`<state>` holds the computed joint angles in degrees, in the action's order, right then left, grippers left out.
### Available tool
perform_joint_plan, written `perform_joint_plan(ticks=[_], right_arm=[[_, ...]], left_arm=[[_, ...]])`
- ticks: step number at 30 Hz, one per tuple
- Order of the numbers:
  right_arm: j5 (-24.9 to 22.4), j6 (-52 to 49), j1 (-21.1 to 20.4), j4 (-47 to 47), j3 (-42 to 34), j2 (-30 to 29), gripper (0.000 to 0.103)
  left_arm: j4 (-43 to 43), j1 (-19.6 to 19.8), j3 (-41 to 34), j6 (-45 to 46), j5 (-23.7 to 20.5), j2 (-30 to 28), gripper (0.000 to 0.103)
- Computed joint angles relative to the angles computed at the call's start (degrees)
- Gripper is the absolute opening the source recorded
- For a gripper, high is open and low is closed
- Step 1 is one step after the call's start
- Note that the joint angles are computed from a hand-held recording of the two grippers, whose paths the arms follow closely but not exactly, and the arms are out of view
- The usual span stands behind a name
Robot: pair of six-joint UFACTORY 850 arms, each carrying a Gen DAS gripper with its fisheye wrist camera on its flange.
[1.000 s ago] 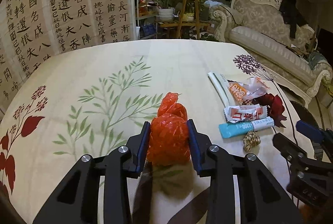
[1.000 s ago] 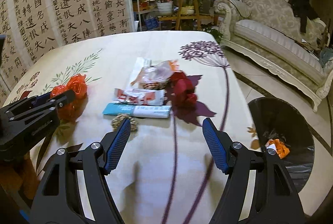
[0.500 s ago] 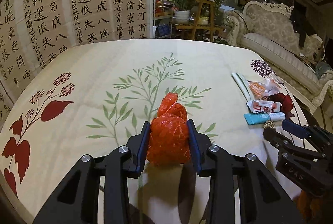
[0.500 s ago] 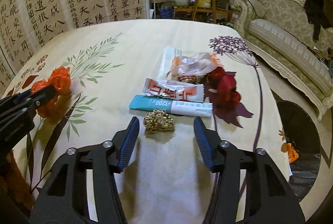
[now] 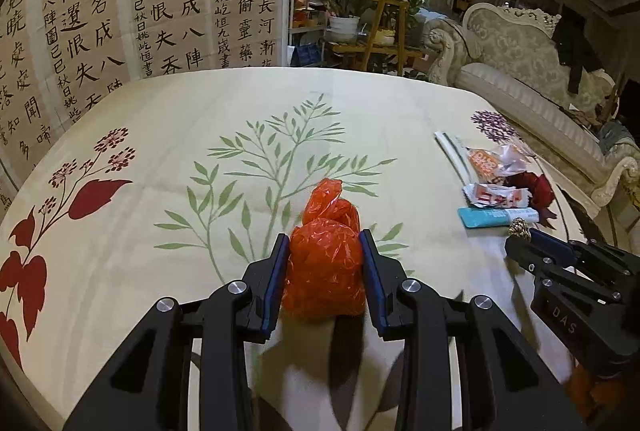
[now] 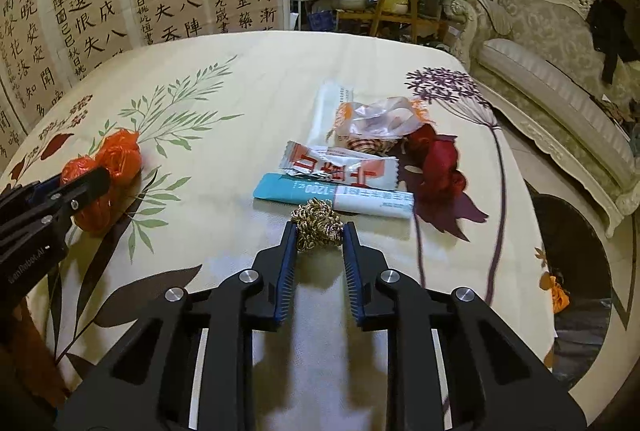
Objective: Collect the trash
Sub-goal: 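Grasp the gold wire scrubber with the right gripper while the left holds the red bag, then carry the red bag and gold scrubber over the bin with both grippers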
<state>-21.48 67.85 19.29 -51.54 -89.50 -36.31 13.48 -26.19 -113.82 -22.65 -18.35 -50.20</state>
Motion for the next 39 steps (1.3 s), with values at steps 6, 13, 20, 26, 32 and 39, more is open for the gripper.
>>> perform_joint_plan(ticks=[6, 13, 20, 26, 32, 39], right_arm=[[0.3, 10.0, -0.6, -8.2, 4.6, 3.4, 0.022], [-0.7, 22.3, -1.9, -17.8, 10.5, 7.7, 0.022], [-2.9, 33.6, -4.0, -26.3, 17.3, 12.9, 0.022], [-5.8, 41.7, -6.2, -32.3, 22.8, 17.1, 0.022], [-7.3, 46.7, -9.2, -35.0, 26.7, 20.0, 0.022], [-8.1, 50.1, -12.2, -37.6, 28.8, 21.3, 0.023]], left_arm=[[-1.6, -1.1, 1.7, 1.5, 1.4, 1.2, 0.036], [-3.8, -3.2, 3.3, 4.1, 3.2, 2.4, 0.036], [-11.0, -6.0, 2.6, 12.1, 4.2, 2.4, 0.036], [-19.2, -9.0, -0.3, 22.1, 4.6, 0.8, 0.036], [-23.9, -11.9, -5.4, 29.6, 3.7, -2.3, 0.036], [-22.6, -13.9, -16.1, 29.2, 0.2, -8.7, 0.036]])
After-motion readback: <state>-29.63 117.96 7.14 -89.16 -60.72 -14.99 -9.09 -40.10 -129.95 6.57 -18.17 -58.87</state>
